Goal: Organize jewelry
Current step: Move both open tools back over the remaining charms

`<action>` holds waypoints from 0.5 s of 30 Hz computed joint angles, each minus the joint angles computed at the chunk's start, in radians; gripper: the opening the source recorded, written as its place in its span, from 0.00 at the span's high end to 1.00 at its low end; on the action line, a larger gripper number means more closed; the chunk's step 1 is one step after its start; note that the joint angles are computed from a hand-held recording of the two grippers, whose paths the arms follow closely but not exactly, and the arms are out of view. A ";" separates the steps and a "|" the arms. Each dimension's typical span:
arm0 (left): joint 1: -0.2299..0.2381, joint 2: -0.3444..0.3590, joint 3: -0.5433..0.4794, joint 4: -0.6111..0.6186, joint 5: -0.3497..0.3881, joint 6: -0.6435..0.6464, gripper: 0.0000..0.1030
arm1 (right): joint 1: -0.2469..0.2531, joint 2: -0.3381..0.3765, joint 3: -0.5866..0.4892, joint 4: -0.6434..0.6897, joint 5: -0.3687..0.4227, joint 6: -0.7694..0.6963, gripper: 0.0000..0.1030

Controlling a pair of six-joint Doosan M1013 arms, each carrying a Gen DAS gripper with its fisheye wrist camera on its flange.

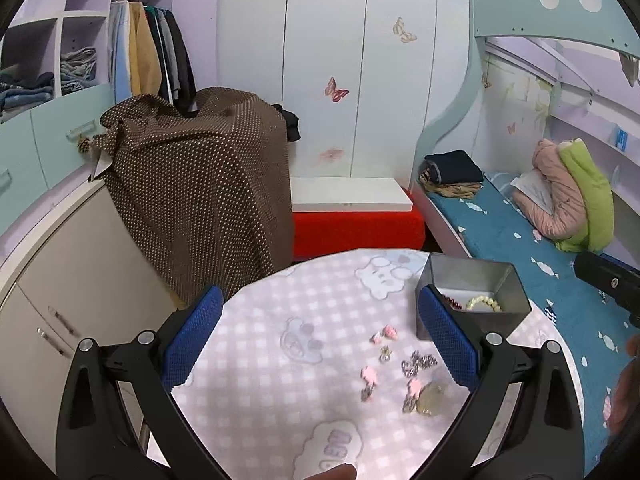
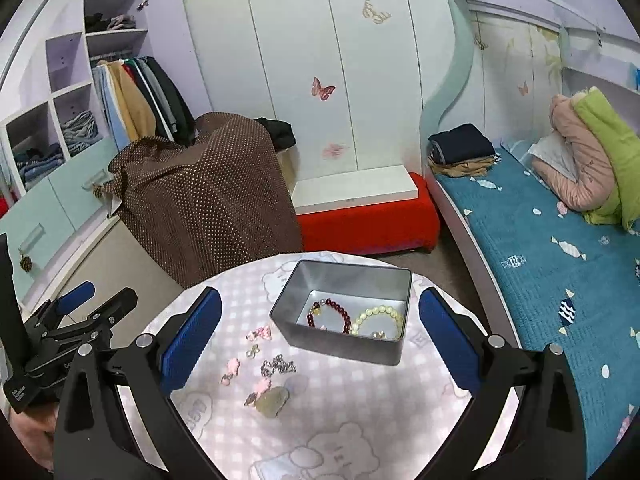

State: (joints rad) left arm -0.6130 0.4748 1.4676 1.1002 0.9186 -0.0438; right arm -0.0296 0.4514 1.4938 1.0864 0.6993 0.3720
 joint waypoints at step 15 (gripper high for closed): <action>-0.030 -0.023 0.062 -0.017 0.025 -0.041 0.05 | 0.008 -0.051 0.114 0.040 -0.064 -0.124 0.08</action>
